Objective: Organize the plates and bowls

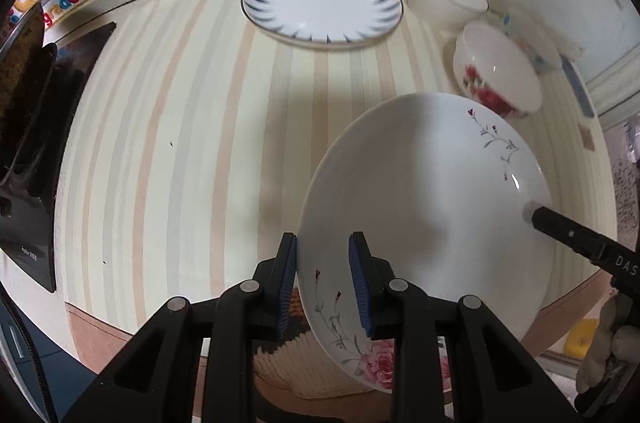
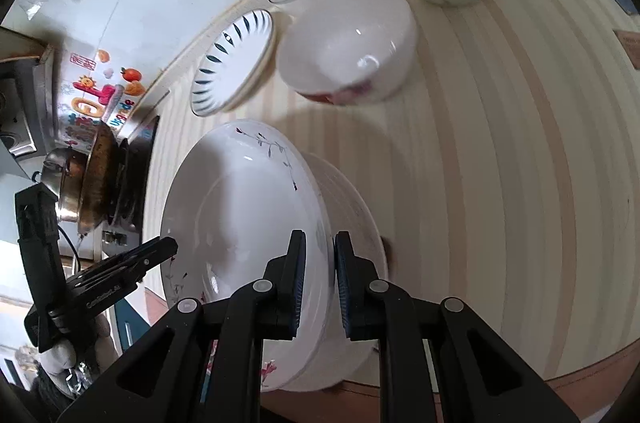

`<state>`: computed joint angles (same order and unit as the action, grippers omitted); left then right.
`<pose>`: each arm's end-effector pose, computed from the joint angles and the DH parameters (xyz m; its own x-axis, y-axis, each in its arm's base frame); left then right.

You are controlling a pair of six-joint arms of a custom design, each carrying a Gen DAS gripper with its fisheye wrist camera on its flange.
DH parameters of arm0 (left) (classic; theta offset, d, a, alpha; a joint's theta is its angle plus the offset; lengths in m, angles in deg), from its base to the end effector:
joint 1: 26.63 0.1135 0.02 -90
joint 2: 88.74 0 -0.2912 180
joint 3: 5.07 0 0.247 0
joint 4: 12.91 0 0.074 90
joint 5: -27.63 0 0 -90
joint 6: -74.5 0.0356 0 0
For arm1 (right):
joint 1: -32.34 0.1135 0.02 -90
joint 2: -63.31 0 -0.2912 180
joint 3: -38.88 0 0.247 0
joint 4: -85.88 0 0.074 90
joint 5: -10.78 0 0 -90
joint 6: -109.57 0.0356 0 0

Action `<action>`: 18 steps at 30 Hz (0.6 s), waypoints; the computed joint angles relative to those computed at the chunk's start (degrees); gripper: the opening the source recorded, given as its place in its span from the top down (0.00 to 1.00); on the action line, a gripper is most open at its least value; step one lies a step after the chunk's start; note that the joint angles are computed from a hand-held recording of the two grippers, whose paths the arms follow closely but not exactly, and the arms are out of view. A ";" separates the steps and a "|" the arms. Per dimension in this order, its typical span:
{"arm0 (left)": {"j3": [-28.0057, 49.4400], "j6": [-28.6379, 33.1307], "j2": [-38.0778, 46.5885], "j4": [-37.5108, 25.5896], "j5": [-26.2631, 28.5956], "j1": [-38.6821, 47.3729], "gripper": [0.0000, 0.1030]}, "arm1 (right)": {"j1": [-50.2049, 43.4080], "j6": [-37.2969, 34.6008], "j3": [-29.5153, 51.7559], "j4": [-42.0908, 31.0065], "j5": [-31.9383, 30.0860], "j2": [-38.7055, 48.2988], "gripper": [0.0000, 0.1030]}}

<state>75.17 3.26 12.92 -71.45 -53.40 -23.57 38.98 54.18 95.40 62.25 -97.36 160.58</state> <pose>0.3277 0.0120 0.2010 -0.9393 0.2679 -0.2144 0.2920 0.9522 -0.0893 0.2874 0.0446 0.1439 -0.8755 0.4415 -0.1964 0.3082 0.8233 0.4766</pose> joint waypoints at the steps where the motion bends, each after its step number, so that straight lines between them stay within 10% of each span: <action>1: -0.43 0.09 -0.03 0.14 -0.35 -0.25 0.77 | -0.03 -0.10 -0.29 0.11 -0.01 0.11 0.84; 18: -5.54 -0.31 -0.36 4.86 -4.80 -3.47 0.77 | 0.46 -1.27 -1.69 0.73 0.88 1.39 0.84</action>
<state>69.63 2.94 12.57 -66.60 -58.20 -27.04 39.44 52.91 93.71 62.97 -96.48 161.96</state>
